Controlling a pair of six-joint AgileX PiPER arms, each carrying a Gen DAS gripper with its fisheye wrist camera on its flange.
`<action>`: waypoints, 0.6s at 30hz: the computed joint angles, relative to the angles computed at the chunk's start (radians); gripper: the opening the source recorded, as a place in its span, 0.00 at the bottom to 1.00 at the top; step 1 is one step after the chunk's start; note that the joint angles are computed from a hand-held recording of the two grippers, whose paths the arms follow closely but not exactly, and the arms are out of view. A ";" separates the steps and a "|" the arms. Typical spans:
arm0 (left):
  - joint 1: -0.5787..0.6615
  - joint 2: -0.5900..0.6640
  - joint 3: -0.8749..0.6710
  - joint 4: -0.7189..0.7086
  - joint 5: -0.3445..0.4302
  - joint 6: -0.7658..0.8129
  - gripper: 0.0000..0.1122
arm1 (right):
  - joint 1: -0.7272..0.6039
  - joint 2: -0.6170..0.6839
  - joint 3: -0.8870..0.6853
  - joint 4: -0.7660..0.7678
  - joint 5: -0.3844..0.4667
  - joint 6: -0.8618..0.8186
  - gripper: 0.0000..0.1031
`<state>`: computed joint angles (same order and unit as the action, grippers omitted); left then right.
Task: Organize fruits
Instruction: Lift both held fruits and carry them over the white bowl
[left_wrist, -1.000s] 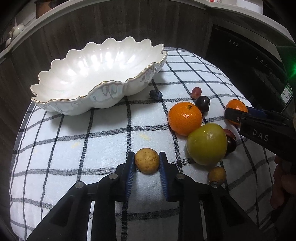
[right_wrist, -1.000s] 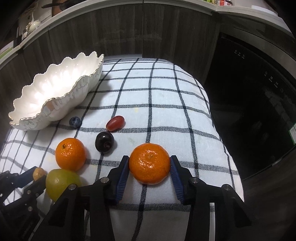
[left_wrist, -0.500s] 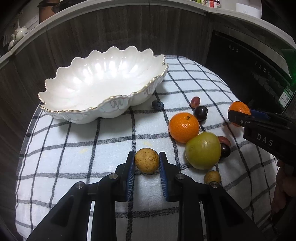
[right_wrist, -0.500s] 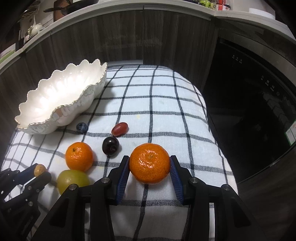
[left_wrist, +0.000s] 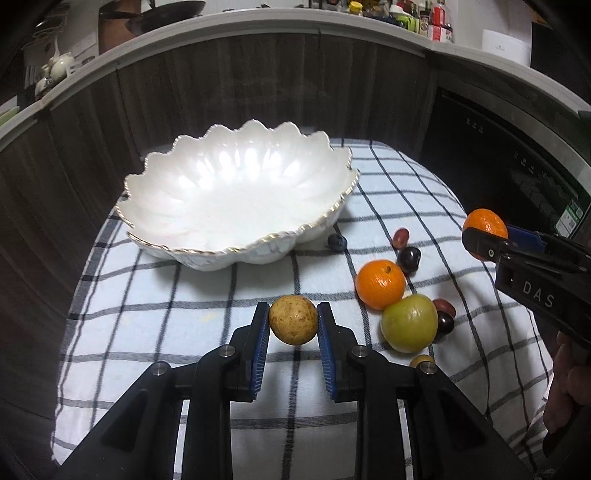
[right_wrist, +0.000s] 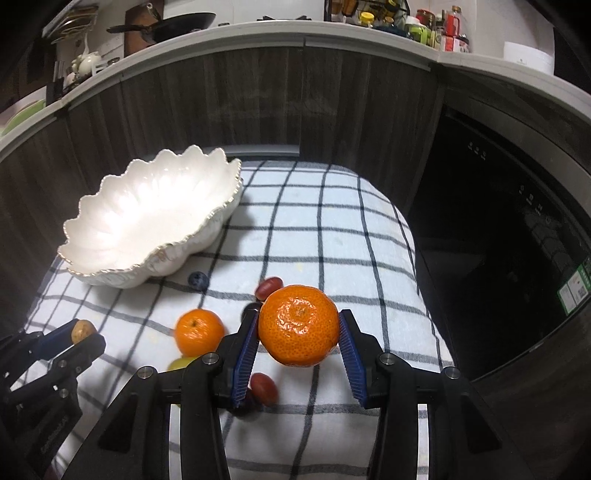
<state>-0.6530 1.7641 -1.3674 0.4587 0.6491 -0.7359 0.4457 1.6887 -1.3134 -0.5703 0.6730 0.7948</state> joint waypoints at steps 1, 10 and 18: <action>0.002 -0.007 0.002 0.006 0.002 -0.006 0.23 | 0.005 0.000 -0.009 0.001 0.005 -0.005 0.43; 0.050 -0.071 0.012 0.022 0.017 -0.001 0.23 | 0.051 0.010 -0.084 -0.007 0.033 -0.018 0.43; 0.103 -0.102 0.014 0.019 0.012 0.026 0.23 | 0.078 0.056 -0.194 0.037 0.062 -0.066 0.43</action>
